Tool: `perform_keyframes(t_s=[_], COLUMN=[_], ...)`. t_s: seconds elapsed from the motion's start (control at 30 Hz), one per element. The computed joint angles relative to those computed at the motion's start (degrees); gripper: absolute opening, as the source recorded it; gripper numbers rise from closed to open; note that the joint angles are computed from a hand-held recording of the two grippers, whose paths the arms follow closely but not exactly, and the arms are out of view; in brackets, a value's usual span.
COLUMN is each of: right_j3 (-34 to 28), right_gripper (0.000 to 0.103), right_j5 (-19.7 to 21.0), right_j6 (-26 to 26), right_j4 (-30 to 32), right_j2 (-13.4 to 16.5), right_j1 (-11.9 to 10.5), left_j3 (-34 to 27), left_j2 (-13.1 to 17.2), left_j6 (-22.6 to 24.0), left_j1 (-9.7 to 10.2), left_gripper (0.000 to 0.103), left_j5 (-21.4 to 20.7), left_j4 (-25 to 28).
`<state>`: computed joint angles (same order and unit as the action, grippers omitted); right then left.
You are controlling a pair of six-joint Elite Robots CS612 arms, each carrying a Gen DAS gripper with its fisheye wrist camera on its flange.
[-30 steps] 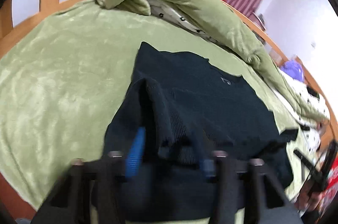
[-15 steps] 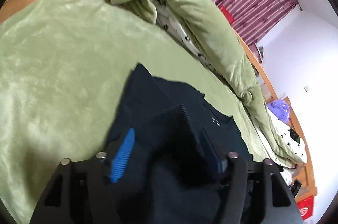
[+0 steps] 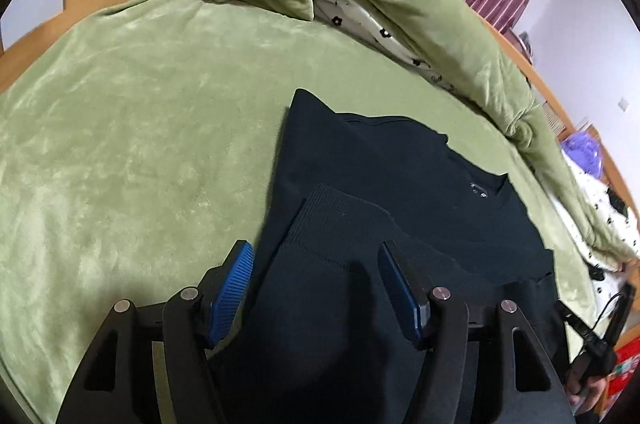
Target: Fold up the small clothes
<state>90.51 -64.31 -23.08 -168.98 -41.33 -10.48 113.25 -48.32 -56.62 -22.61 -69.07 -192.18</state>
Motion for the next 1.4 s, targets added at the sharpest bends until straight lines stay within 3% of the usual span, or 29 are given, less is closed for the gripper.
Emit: perform_keyframes(t_s=[0.2,0.33,0.53,0.67,0.73,0.83,0.9,0.97,1.07,1.17,1.23,1.3,1.33,1.4], right_j3=[-1.7,-3.3,-5.4,-4.6,-4.1,-2.3,-1.3,-0.4,0.1,-0.9,-1.6,-2.2,-2.5,-2.6], right_gripper=[0.053,0.055,0.054,0.031,0.025,0.021,0.020,0.020,0.020,0.022,0.029,0.035,0.037,0.041], right_j5=[-0.1,-1.1,-0.5,-0.6,1.0,3.6,5.0,8.4,10.8,9.2,7.7,6.9,6.4,4.8], right_j6=[0.1,0.9,1.6,1.8,0.5,-0.8,-0.4,-0.1,0.7,0.2,0.0,-0.1,-0.2,-0.7], right_j4=[2.0,1.7,4.7,1.6,0.9,-2.9,-5.7,-7.8,-8.9,-5.0,-2.1,0.4,1.0,0.8], right_j2=[0.7,1.4,2.7,2.7,2.4,1.5,1.1,0.6,0.3,0.6,0.9,1.2,1.4,1.7], right_j1=[0.1,0.4,0.2,0.1,-0.2,-0.6,-0.8,-1.5,-2.0,-1.6,-1.4,-1.3,-1.2,-0.8], left_j3=[-2.3,-2.4,-2.6,-2.1,-1.8,-1.4,-0.8,-0.5,-1.3,-1.9,-1.9,-2.1,-2.4,-2.8], left_j2=[0.5,1.1,1.2,1.0,1.0,0.8,0.9,1.0,1.1,1.5,1.6,1.8,2.0,2.4], left_j6=[1.4,1.6,3.9,3.3,2.8,2.0,2.1,2.0,1.3,0.6,0.5,0.9,1.3,1.7], left_j1=[1.28,2.22,1.34,1.01,1.09,0.92,1.02,1.13,1.69,2.27,2.38,2.64,2.87,2.90], left_gripper=[0.062,0.060,0.050,0.039,0.034,0.017,0.013,0.013,0.017,0.020,0.022,0.032,0.042,0.044], left_j5=[-0.9,-4.7,-3.1,-1.3,-1.4,-0.1,-0.6,-1.1,-3.0,-5.0,-5.4,-6.8,-8.1,-8.9], left_j4=[4.8,2.4,2.5,1.4,0.4,0.8,-1.7,-3.3,-0.2,1.2,1.1,0.6,0.3,0.3])
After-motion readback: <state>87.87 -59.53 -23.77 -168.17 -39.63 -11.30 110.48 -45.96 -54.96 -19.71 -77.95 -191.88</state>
